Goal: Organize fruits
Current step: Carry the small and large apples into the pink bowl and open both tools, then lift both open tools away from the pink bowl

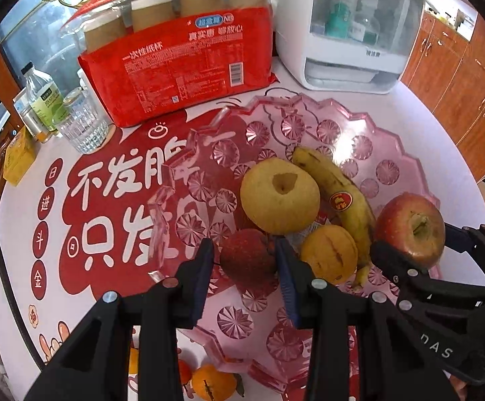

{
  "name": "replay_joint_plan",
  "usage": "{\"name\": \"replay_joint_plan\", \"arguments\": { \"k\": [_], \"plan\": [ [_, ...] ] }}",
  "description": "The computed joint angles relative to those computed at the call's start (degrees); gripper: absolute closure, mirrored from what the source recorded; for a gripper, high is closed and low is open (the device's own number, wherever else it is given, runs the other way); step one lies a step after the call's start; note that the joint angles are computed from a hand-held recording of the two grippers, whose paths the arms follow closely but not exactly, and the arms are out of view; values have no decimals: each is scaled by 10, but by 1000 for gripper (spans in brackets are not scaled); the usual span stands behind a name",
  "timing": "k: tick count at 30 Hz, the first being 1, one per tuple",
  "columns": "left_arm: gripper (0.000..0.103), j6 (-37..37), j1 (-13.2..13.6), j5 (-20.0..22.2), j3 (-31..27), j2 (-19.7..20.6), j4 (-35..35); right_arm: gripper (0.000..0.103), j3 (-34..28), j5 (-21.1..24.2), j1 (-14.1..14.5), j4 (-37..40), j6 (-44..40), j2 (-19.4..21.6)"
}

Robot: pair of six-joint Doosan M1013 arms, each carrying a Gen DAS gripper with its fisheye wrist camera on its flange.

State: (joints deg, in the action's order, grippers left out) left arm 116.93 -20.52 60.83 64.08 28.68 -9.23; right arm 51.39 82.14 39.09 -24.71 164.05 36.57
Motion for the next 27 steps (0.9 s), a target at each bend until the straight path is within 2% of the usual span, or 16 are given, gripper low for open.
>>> {"name": "replay_joint_plan", "arguments": {
  "k": [6,14,15,16,18,23,25,27],
  "plan": [
    [66,-7,-3,11,-4,9,15,33,14,-19,-3,16,-7,-6],
    [64,-11,-5,19,-4,13,26,32,6,-12,4,1,-26,-4],
    [58,-13,-4,20,-4,13,28,32,5,-14,7,-9,-29,-4],
    [45,-15,-4,21,-5,13,28,32,4,-16,10,-19,-35,-4],
    [31,-24,-3,12,-3,10,31,32,1,-17,14,-35,-43,-4],
    [23,-14,1,8,0,3,20,29,-2,-19,21,-48,-57,-7],
    [11,-22,0,1,5,-2,37,29,-4,-14,24,-52,-59,-6],
    [10,-21,2,3,7,-4,33,29,-4,-12,26,-51,-55,-7]
  ]
}}
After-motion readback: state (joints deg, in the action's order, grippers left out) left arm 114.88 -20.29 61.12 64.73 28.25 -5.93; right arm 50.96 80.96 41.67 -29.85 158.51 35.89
